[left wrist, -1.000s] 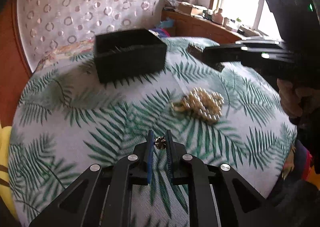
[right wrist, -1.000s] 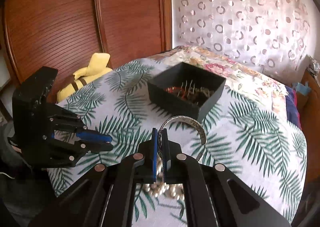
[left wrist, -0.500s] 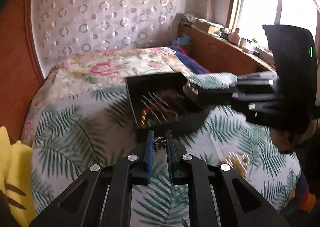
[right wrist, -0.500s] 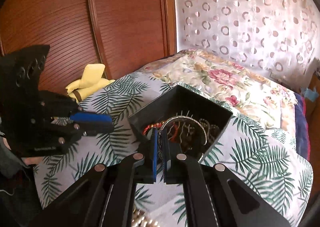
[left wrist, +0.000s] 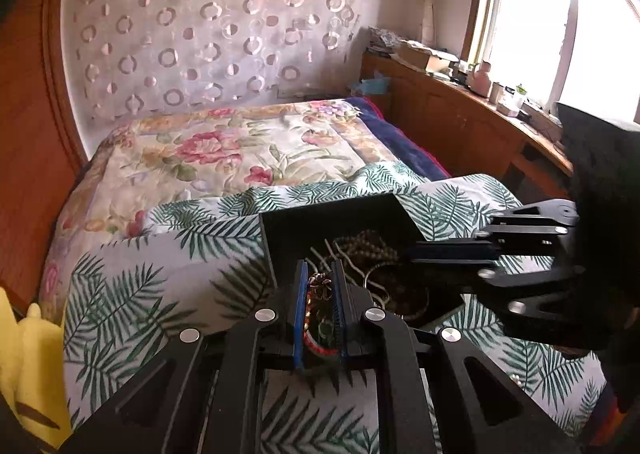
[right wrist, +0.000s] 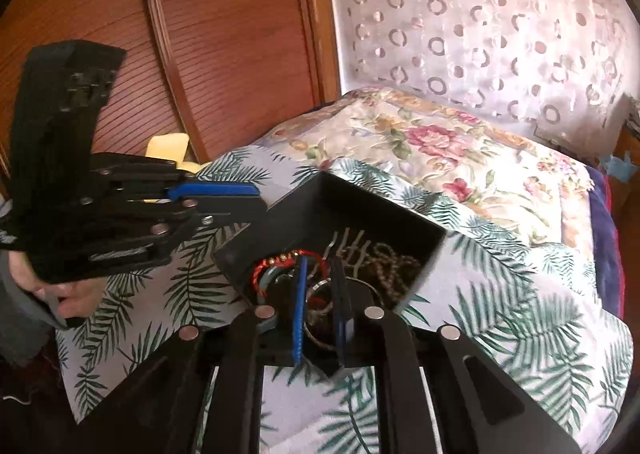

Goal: Organize jewelry

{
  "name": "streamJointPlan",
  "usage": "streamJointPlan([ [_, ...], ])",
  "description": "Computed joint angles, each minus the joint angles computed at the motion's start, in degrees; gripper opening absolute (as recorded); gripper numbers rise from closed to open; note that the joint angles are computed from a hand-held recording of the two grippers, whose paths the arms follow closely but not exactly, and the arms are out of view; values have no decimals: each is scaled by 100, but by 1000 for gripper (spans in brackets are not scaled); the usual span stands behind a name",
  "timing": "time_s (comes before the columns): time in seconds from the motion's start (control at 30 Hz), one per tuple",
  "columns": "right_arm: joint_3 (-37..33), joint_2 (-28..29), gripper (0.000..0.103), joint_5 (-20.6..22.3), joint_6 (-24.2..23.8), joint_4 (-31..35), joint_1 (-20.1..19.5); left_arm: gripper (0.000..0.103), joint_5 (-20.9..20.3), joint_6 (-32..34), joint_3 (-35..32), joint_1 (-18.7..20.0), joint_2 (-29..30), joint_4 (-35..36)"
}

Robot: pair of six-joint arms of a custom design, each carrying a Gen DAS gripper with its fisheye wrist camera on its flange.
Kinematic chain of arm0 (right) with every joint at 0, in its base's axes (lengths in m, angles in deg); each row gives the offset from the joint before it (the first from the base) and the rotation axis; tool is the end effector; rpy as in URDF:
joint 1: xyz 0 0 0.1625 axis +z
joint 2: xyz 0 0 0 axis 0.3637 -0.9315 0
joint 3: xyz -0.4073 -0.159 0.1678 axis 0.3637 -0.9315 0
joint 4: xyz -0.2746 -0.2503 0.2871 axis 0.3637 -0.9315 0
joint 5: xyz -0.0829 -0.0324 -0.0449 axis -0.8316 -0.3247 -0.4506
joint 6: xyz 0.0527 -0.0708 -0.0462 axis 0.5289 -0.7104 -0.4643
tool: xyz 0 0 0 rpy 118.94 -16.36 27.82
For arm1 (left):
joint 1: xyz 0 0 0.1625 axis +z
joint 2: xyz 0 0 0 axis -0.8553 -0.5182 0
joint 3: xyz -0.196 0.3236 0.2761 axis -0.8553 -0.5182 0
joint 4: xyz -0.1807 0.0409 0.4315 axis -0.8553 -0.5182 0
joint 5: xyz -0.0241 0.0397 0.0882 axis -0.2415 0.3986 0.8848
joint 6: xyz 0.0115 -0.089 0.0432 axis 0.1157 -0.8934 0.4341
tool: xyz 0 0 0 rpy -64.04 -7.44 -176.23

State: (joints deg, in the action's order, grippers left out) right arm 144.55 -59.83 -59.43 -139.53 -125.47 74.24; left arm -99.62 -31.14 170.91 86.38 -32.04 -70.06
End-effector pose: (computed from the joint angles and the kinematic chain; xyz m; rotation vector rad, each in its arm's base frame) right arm 0.1812 -0.4980 0.2333 1.6562 -2.5002 0.3151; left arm -0.3013 -0.4043 0.1253 0.3166 2.2692 -1.0059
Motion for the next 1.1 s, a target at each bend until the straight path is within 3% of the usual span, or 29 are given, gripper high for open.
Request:
streamJointPlan([
  [0.1, 141, -328, 14, -21, -64, 27, -133, 15, -47, 182, -56, 78, 83, -225],
  [0.17, 249, -518, 14, -41, -120, 45, -222, 40, -53, 228, -56, 89, 127, -398],
  [0.27, 475, -877, 14, -66, -195, 110, -424, 46, 2, 194, -44, 39, 154, -441],
  [0.43, 768, -1330, 14, -226, -353, 265, -718, 47, -22, -146, -25, -68, 123, -143],
  [0.53, 956, -1594, 14, -360, -544, 413, -907, 55, -120, -414, 88, -242, 93, 59],
  [0.63, 1108, -1773, 14, -468, -619, 499, -1048, 56, -248, -657, 182, -433, 154, 246],
  [0.73, 1187, -1862, 25, -485, -573, 547, -1160, 56, -396, -886, 259, -595, 235, 391],
  [0.93, 1252, -1692, 27, -621, -389, 496, -1099, 56, -721, -1059, 361, -739, 431, 366],
  [1.03, 1297, -1536, 41, -783, -256, 317, -1034, 56, -838, -1128, 391, -781, 502, 325],
  [1.1, 1354, -1512, 43, -815, -232, 174, -982, 56, -910, -1159, 416, -813, 542, 298],
])
